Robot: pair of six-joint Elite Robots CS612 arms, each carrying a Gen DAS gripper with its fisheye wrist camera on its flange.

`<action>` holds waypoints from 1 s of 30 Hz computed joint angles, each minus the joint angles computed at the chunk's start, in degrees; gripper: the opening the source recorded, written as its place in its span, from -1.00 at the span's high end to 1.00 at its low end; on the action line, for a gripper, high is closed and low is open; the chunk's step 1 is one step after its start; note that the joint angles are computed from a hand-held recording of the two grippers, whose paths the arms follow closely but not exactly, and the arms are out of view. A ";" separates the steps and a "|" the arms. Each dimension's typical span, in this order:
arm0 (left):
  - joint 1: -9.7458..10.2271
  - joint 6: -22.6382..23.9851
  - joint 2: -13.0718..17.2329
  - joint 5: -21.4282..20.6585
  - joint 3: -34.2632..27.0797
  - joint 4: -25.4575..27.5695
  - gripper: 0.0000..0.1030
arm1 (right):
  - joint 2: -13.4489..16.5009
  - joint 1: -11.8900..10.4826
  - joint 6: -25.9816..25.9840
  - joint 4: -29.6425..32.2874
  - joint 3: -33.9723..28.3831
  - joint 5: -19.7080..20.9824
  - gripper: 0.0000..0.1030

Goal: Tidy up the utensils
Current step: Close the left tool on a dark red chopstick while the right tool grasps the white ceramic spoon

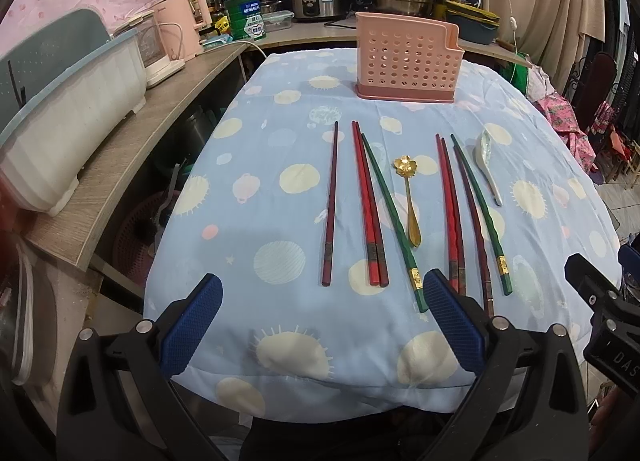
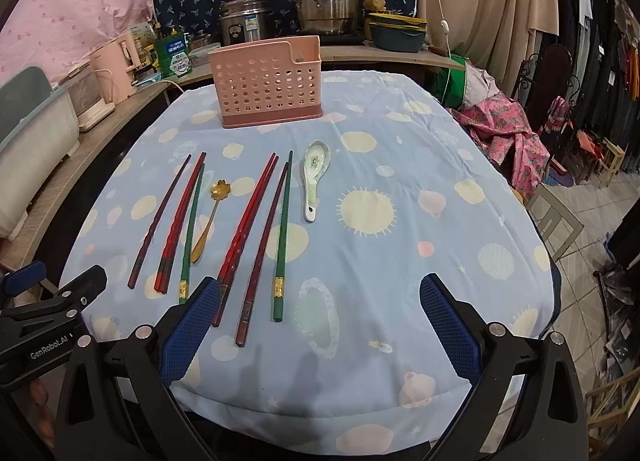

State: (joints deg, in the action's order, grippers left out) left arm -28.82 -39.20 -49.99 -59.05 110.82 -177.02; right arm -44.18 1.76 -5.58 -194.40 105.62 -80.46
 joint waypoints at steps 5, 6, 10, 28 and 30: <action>1.59 -0.92 0.80 -1.97 -0.96 1.19 -0.86 | 0.90 -0.55 1.22 2.04 -1.37 0.86 -0.85; 2.12 -1.61 1.08 -2.15 -1.24 1.66 -0.86 | 1.15 -0.74 1.62 2.37 -1.73 1.19 -0.85; 4.06 -2.27 2.48 -3.72 -2.17 1.54 -0.86 | 2.21 -1.07 2.99 3.70 -3.22 0.48 -0.85; 6.64 0.74 6.53 -11.80 -5.83 0.46 0.10 | 7.66 -0.30 3.44 9.12 -12.93 1.92 -0.40; 6.75 1.42 6.66 -12.33 -5.98 -0.24 0.34 | 8.54 0.00 3.25 10.04 -14.68 2.39 -0.21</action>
